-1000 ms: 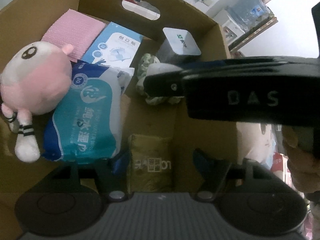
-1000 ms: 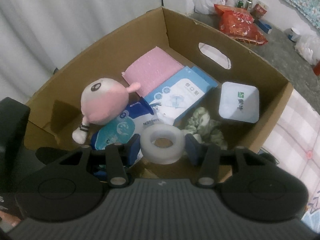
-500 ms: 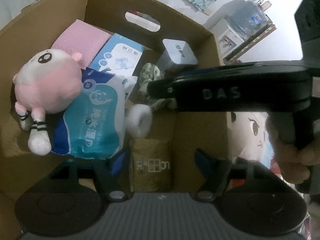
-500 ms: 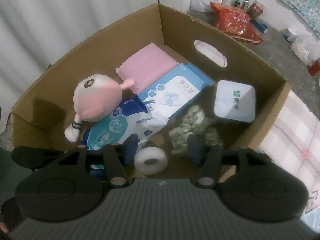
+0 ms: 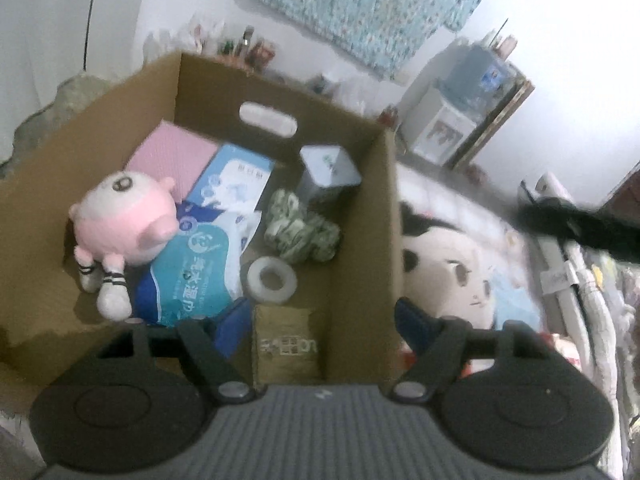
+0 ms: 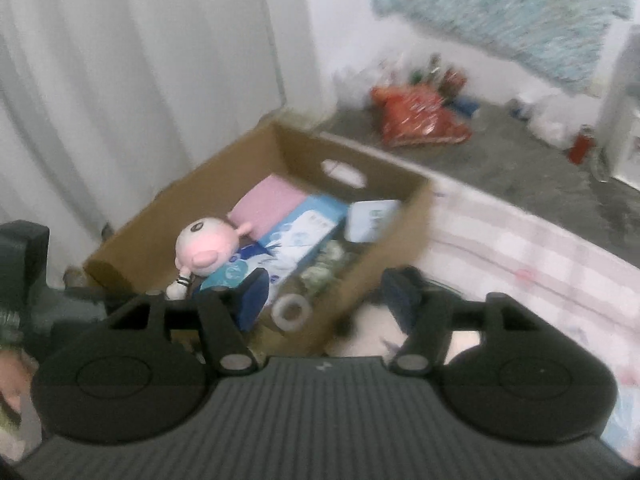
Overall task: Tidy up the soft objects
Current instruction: 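Open both tools to release the gold packet and tape roll in the box, then withdraw both tools from the box back over the bed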
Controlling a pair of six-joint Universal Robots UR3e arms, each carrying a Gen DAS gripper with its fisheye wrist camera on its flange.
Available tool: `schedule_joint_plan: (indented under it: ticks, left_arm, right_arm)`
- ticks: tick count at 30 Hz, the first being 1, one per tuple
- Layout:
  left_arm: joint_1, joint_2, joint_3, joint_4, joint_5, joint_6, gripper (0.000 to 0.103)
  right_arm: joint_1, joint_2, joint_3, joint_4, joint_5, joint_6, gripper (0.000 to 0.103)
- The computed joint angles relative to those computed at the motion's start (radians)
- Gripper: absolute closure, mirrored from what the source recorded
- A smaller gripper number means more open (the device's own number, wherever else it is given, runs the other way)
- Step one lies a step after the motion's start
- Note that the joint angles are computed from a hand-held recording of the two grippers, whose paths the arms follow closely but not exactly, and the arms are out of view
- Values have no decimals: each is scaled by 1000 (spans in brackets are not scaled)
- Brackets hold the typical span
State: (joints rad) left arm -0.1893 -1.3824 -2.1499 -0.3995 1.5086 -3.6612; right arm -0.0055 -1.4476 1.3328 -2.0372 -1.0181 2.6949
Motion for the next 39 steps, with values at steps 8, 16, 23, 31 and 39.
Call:
schedule_joint_plan:
  ticks: [8, 16, 23, 31, 39]
  left_arm:
    - [-268, 9, 101, -24, 240, -75, 19]
    - [-499, -130, 285, -86, 305, -95, 14]
    - [-605, -320, 443, -169, 277, -128, 14]
    - [-654, -496, 648, -376, 341, -162, 14]
    - [-682, -642, 878, -597, 427, -181, 14]
  right_arm:
    - [-707, -658, 390, 595, 281, -500, 38]
    - [-1203, -936, 602, 1154, 141, -1105, 38]
    - [-1000, -971, 977, 596, 127, -883, 38]
    - [-919, -826, 1085, 294, 114, -798, 41]
    - [-904, -876, 1167, 189, 84, -829, 61]
